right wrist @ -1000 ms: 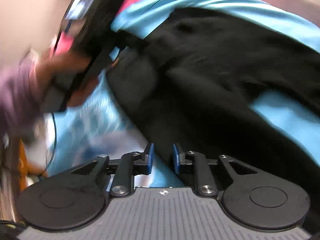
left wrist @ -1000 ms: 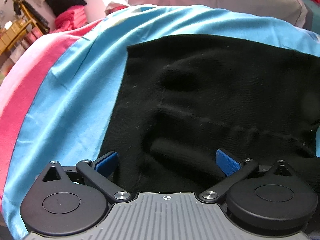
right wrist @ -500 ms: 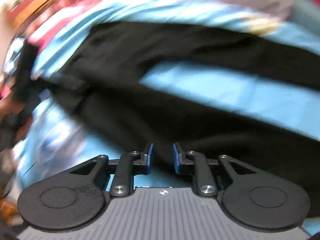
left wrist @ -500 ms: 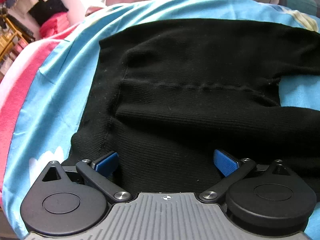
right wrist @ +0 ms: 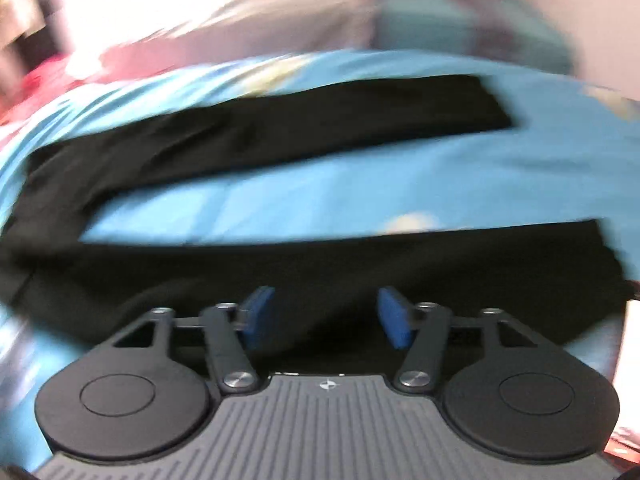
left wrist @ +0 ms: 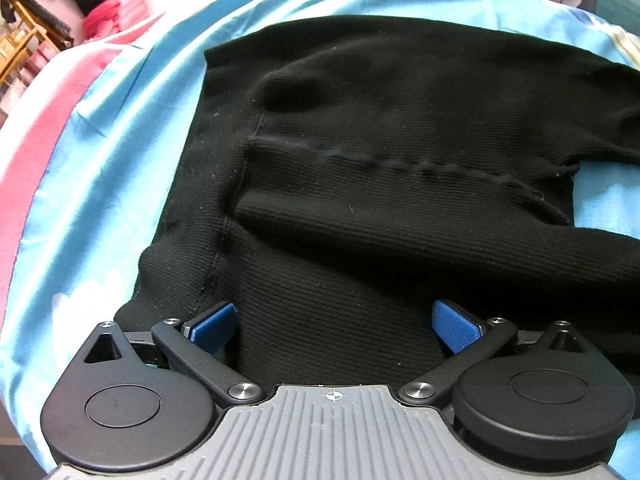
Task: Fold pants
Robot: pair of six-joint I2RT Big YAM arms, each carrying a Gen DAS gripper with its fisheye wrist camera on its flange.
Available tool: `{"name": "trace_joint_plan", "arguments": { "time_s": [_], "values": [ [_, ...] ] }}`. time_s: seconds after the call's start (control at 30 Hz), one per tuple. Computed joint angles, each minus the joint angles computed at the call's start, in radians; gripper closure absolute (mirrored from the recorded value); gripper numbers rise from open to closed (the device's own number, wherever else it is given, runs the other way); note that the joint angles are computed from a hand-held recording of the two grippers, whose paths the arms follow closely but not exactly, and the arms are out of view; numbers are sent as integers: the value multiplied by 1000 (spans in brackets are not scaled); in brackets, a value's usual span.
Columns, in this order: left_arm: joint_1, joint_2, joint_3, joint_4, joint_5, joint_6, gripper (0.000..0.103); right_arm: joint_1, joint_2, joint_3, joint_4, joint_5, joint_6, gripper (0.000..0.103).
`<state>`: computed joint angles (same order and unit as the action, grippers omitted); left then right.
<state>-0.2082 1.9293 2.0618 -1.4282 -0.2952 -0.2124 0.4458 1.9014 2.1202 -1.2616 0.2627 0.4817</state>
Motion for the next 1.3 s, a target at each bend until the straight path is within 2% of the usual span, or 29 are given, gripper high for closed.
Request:
{"name": "trace_joint_plan", "arguments": {
  "time_s": [0.03, 0.1, 0.17, 0.23, 0.27, 0.37, 0.43, 0.53, 0.57, 0.63, 0.73, 0.8, 0.9, 0.97, 1.03, 1.1, 1.13, 1.3],
  "values": [
    [-1, 2, 2, -2, -3, -2, 0, -13, -11, -22, -5, 35, 21, 35],
    [-3, 3, 4, -5, -7, -4, 0, -42, -13, -43, -86, 30, 46, 33],
    [-4, 2, 6, -12, -7, -11, 0, -40, -72, -125, -61, -7, -24, 29],
    [-4, 6, 14, -19, -7, -14, 0, -34, -100, -152, -78, -18, -105, 30],
    [-4, 9, 20, -25, -9, -18, 0, -35, -107, -156, -79, -15, -90, 32],
    [-11, 18, 34, -41, -25, -29, 0, -46, -153, -212, -1, 45, 3, 33],
    [-18, 22, 43, -53, -41, -38, 0, -54, -155, -220, 24, 65, 22, 29],
    [-26, 26, 54, -70, -57, -41, 0, -57, -131, -215, -24, 59, -9, 23],
    [-27, 31, 68, -91, -57, -47, 0, -54, -149, -242, 5, 60, -26, 22],
    [-28, 29, 79, -131, -61, -59, 0, -58, -171, -253, -22, 23, -40, 21],
    [-27, -10, 37, -156, -70, -78, 0, -75, -205, -283, -61, -41, 15, 17],
    [-19, -45, 2, -162, -45, -115, 0, -72, -211, -271, -92, -36, 64, 24],
    [2, -93, -44, -158, 15, -184, 0, -73, -272, -324, -45, -51, 127, 26],
    [22, -118, -65, -142, 75, -240, 0, -90, -294, -354, 31, -122, 204, 26],
    [54, -150, -106, -93, 172, -317, 0, -105, -312, -389, 95, -202, 282, 30],
    [87, -176, -153, -40, 278, -403, 0, -116, -314, -409, 124, -251, 349, 33],
    [96, -188, -173, -11, 291, -437, 0, -121, -318, -425, 138, -269, 385, 34],
    [114, -194, -201, 75, 325, -438, 0, -139, -374, -532, 296, -281, 510, 34]
  ]
}}
